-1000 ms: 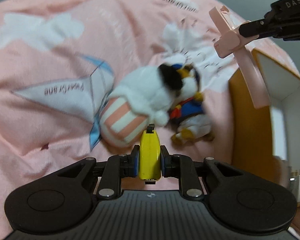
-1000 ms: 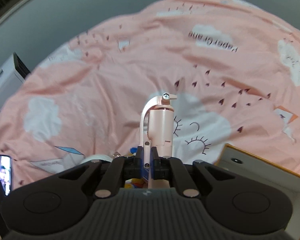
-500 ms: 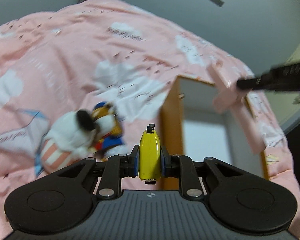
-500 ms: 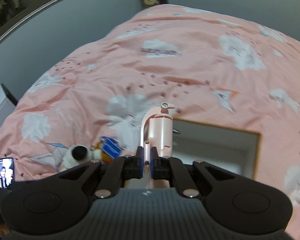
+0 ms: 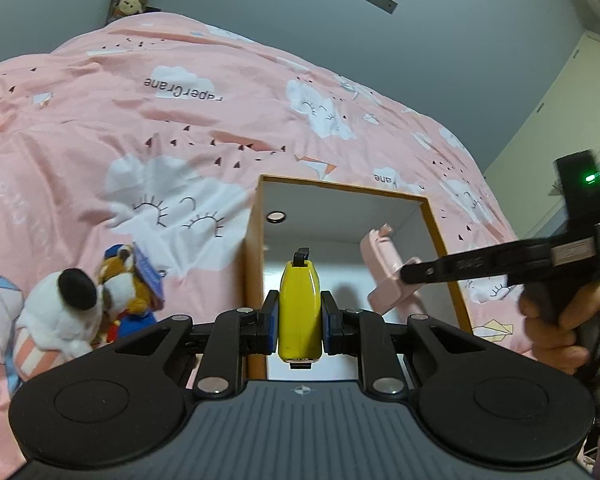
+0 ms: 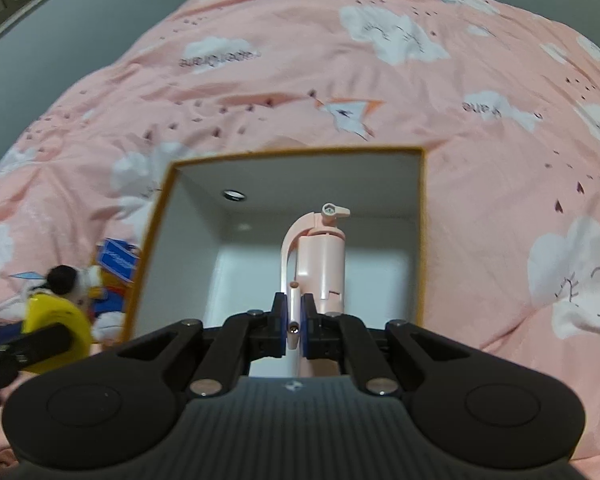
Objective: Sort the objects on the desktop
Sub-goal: 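Carry the tape measure and selfie stick over the white box with both grippers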
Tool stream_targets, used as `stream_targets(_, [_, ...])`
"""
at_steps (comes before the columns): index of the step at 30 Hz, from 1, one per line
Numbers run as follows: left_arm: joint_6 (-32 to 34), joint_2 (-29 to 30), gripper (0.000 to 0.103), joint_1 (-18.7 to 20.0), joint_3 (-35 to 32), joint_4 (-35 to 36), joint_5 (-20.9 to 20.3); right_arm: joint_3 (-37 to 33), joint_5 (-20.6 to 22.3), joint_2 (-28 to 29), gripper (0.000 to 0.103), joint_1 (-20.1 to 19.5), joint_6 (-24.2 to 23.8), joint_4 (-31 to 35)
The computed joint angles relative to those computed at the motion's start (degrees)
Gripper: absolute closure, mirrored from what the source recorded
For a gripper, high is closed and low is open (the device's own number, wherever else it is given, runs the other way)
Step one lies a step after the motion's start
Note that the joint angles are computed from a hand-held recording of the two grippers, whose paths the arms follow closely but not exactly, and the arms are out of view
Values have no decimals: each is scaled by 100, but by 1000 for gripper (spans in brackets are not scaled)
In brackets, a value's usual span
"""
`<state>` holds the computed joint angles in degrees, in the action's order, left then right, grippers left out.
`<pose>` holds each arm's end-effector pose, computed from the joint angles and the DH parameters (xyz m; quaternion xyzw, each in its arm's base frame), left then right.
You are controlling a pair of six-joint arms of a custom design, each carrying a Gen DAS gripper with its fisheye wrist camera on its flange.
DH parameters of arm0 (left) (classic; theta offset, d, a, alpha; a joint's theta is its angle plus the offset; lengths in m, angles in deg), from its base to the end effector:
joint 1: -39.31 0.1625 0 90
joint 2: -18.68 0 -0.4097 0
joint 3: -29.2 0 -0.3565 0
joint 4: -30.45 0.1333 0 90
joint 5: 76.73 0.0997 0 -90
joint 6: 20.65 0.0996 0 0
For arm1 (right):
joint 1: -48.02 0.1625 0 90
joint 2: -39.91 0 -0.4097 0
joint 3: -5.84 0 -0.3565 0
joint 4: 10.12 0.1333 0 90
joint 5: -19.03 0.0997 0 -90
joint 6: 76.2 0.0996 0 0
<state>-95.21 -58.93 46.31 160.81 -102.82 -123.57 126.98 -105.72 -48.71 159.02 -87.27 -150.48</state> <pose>-0.3545 -0.2465 0.1843 0.1024 0.9208 -0.3423 0.1565 0.2257 -0.3744 0.3331 0.2159 -0.9189 0.1730 0.2811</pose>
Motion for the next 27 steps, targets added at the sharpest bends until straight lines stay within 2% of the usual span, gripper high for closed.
stream_targets(7, [330, 269, 81, 152, -63, -401, -159, 207, -213, 66, 97, -324, -142, -392])
stream_targets(11, [368, 334, 81, 191, -88, -439, -222, 334, -481, 186, 97, -223, -464, -769])
stream_targets(13, [369, 346, 81, 197, -87, -438, -236, 335, -617, 244, 97, -155, -464, -769])
stream_targets(18, [349, 351, 81, 211, -85, -425, -256, 356, -628, 274, 97, -103, -451, -605])
stream_targets(22, [403, 372, 81, 223, -80, -488, -265, 452, -979, 491, 97, -63, -509, -854])
stream_targets(27, [509, 416, 81, 272, -78, -599, -312, 467, -1031, 594, 96, -73, -533, -902])
